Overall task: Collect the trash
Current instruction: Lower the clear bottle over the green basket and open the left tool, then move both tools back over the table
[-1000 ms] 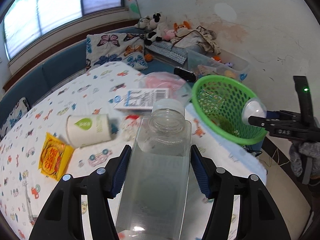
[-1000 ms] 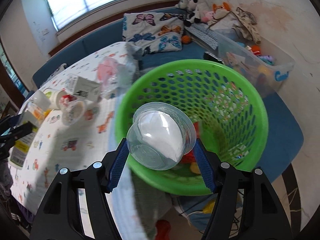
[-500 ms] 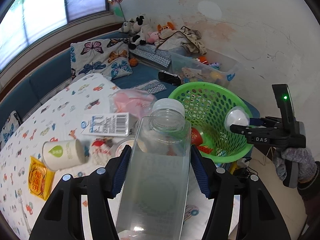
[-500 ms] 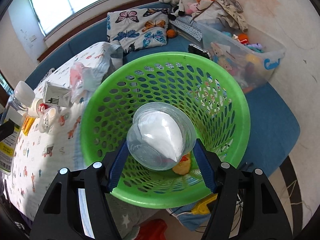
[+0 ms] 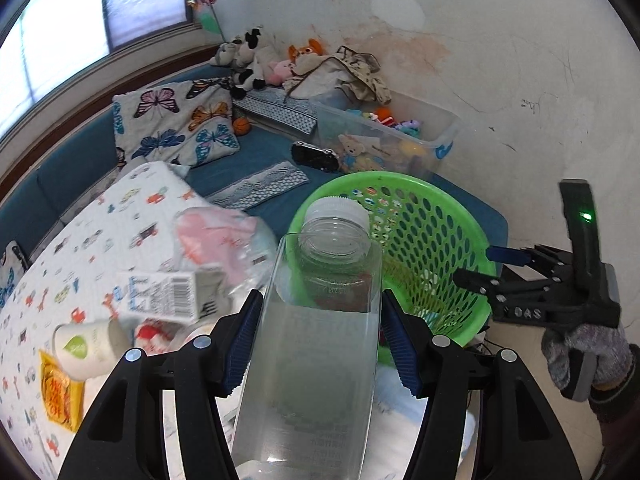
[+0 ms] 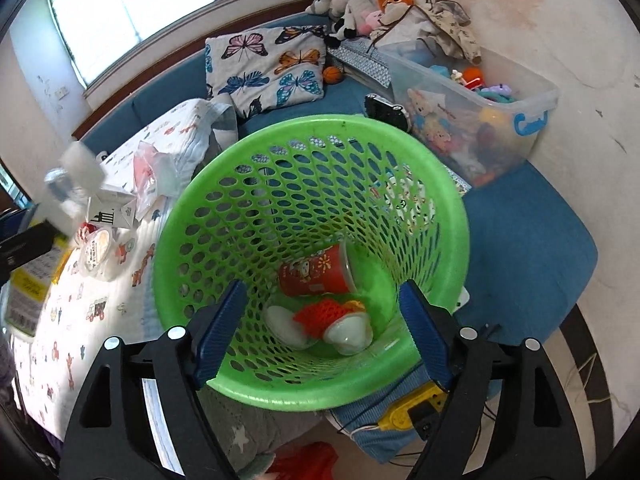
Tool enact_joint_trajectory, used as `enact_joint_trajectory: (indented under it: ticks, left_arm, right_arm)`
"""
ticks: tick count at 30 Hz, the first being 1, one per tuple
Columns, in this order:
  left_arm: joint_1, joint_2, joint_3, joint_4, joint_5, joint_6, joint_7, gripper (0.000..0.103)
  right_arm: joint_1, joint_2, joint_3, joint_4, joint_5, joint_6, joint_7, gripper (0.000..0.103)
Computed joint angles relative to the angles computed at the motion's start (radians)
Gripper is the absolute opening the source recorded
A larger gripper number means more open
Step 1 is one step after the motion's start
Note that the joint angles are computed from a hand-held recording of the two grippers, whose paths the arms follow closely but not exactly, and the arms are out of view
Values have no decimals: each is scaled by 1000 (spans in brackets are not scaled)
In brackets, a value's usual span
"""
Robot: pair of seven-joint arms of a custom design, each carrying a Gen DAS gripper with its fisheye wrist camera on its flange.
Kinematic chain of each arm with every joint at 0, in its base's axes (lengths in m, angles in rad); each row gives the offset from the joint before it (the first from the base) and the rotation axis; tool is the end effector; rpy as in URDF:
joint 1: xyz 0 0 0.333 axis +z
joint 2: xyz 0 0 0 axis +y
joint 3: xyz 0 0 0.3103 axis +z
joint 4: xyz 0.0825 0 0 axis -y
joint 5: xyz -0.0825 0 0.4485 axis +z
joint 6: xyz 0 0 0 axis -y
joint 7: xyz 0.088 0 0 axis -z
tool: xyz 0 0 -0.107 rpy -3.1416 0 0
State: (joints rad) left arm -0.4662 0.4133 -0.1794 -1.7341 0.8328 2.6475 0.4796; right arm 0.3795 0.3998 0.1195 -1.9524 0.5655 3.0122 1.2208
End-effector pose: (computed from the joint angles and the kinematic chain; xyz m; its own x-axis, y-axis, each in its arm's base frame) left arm 0.5907 -0.4540 0.3554 -0.1593 -0.9872 -0.0085 -0.7567 0.1276 -0.6412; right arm 0.6358 0.2964 0.2907 0.3479 -0.9089 -0.2301 -0.7893 -0.1515 -0.5950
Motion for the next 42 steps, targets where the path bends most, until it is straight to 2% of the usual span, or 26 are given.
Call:
enact_joint_trajectory:
  ticks: [12,19,25,26,29,36,42]
  left_arm:
    - [-22,294,-27,369,-179,-79,312,57]
    - [-61,419,-13,542,-261,-129,424,58]
    - [-85,475,1,621,-304,-129,461,59]
    - [-87,479,3,625,-307,-119,463,60]
    - [-96,471,17,614,-303,-84,450,71]
    - [-92,350,40,435,-256,24,351,71]
    - [-91,189,74,203,-156,93,167,71]
  right_arm:
    - [-52,-88,46,-110,104,61,-72,85]
    - [-46,-110,33,-139,120,70,-73,85]
    - [-45,-117,28,-150,120,71,-68,85]
    - [-43,-119,27,-152,120,73,-66,85]
    - [-46,-126,33,-160,126,77,-73,85]
    - [-67,-140,70,-166,171,81,-131,85]
    - [-67,-135,93,-141,211,71,-203,86]
